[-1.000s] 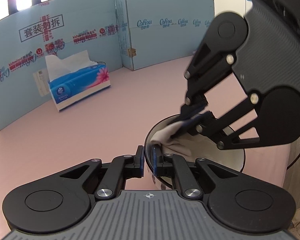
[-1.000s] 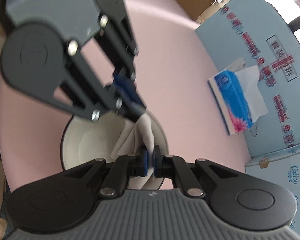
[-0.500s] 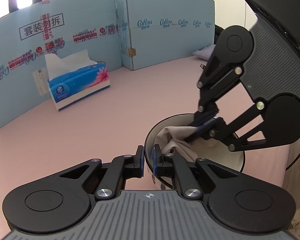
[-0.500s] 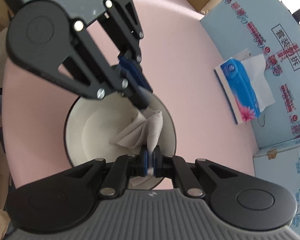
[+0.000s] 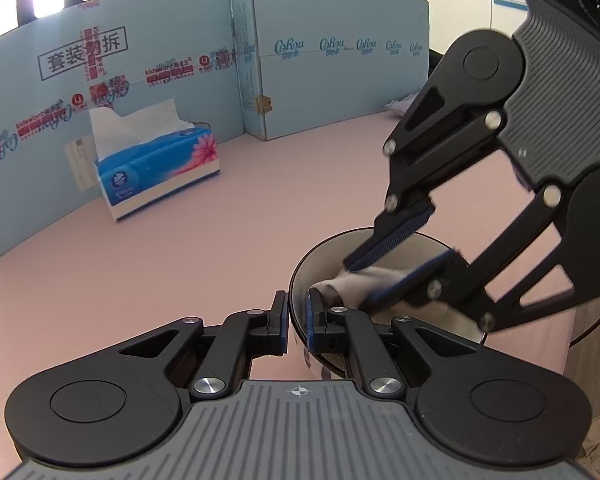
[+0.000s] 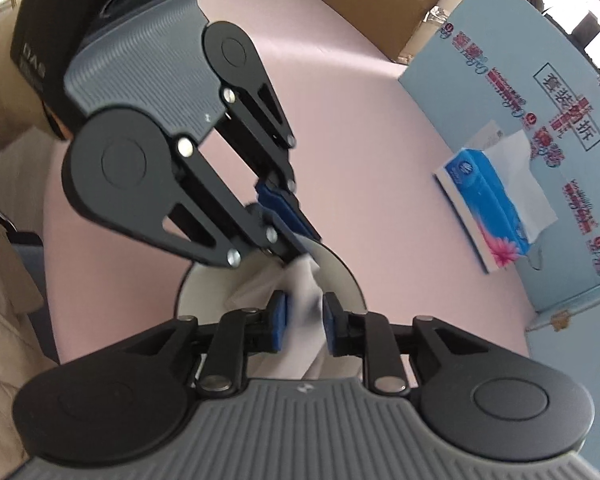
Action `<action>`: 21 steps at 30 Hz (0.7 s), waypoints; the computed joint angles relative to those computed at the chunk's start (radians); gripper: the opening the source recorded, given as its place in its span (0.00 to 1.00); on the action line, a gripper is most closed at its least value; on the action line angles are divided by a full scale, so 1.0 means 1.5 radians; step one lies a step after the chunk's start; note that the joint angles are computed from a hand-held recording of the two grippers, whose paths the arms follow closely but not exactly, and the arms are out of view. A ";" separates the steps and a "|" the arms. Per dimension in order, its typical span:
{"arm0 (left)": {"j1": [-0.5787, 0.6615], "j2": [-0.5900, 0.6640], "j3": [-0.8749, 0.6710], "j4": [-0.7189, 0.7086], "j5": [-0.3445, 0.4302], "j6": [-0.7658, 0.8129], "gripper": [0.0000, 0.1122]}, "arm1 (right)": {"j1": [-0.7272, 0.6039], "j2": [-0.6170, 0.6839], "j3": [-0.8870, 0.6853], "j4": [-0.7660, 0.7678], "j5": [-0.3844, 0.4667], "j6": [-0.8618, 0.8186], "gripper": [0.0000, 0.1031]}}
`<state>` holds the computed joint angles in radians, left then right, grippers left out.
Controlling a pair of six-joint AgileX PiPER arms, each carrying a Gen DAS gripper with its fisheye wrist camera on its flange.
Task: Clean bowl
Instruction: 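Rub the cloth up the inner wall toward the rim with the right gripper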
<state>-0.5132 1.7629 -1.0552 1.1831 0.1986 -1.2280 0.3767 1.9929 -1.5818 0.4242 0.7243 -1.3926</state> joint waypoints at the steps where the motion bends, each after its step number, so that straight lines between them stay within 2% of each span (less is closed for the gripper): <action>1: -0.001 -0.001 0.001 0.000 0.000 0.000 0.10 | 0.001 0.006 -0.006 0.003 0.005 0.001 0.16; 3: -0.001 -0.002 0.002 -0.002 0.000 0.002 0.10 | 0.007 0.018 -0.013 -0.017 0.004 0.017 0.07; 7: 0.002 -0.006 0.003 -0.016 -0.003 0.018 0.10 | 0.004 0.015 -0.011 -0.035 0.011 0.024 0.06; 12: 0.003 -0.007 0.005 -0.008 -0.005 0.011 0.10 | -0.011 0.030 -0.083 -0.054 0.149 0.042 0.06; 14: 0.006 -0.007 0.005 -0.001 -0.010 0.005 0.10 | -0.004 0.045 -0.107 -0.086 0.182 0.059 0.06; 18: 0.008 -0.006 0.007 0.018 -0.013 -0.012 0.10 | 0.011 0.081 -0.169 -0.144 0.232 0.100 0.06; 21: 0.005 -0.004 0.007 0.021 -0.008 -0.009 0.10 | 0.029 0.090 -0.188 -0.195 0.236 0.122 0.06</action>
<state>-0.5052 1.7562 -1.0453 1.2141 0.1865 -1.2418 0.4198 2.1276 -1.8636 0.1324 1.0783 -1.2096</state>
